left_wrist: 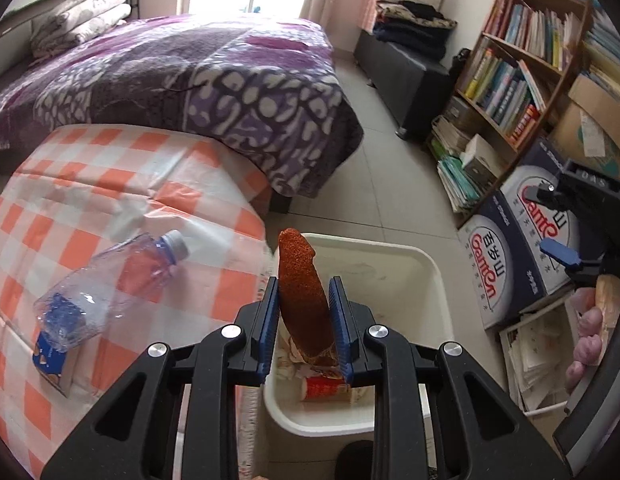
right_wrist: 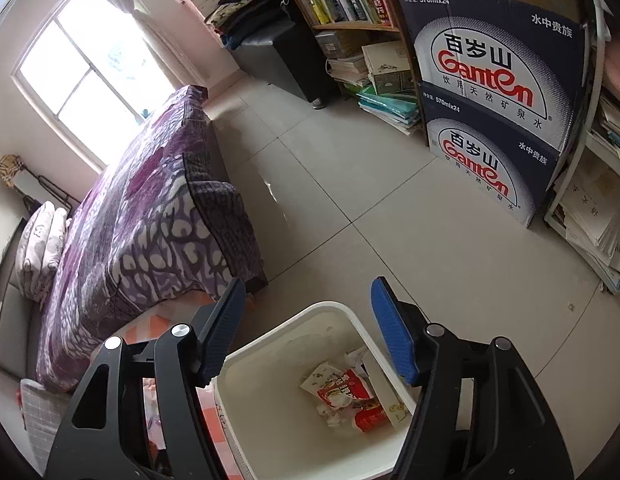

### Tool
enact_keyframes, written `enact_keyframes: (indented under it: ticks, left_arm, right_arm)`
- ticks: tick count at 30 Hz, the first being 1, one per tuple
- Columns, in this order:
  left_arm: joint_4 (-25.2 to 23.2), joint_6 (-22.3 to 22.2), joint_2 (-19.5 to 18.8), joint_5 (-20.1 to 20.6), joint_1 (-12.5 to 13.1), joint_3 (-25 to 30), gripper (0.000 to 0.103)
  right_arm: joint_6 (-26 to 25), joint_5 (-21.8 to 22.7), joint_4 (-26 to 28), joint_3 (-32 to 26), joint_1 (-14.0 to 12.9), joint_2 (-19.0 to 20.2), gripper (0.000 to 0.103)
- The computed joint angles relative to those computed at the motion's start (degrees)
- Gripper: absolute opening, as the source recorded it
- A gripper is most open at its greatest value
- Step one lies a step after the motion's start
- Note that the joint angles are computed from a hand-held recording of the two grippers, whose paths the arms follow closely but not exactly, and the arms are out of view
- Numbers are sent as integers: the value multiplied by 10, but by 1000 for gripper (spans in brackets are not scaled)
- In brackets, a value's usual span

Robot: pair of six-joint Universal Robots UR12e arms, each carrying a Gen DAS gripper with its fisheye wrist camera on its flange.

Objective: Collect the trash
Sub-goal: 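Carry the orange wrapper in the left tool and drop it into the bin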

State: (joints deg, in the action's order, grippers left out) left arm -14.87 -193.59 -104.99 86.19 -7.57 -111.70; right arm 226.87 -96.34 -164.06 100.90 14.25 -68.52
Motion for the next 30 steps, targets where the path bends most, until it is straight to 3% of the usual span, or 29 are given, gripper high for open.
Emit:
enact_keyframes:
  ticks: [8,9,10,11,18,22,30]
  left_arm:
    - [-40,27,-22,-79,-17,34,27]
    - [-45,30,-24,-88,-18,36,33]
    - [-53,32,-25,-97,-17,39,48]
    - [-59,34,-27,-104,-17,41,53]
    - [-89,50,-27,-75,-18,43,64]
    - [-114,88,-23,-28,-17,45,68]
    - [-212,260,-38,176,-17,80,76]
  right_arm:
    - [39,3,-13,14,-17,-9,71]
    - [43,3,-12,16,-19,-10,73]
    - [47,4,-11,18,-21,-11,75]
    - [50,3,-10,19,-23,-12,78]
    - [46,13,7,11,-22,-6,86]
    - [25,10,16,-3,-12,2,91]
    - [-2,36,50,-32,3,19,93]
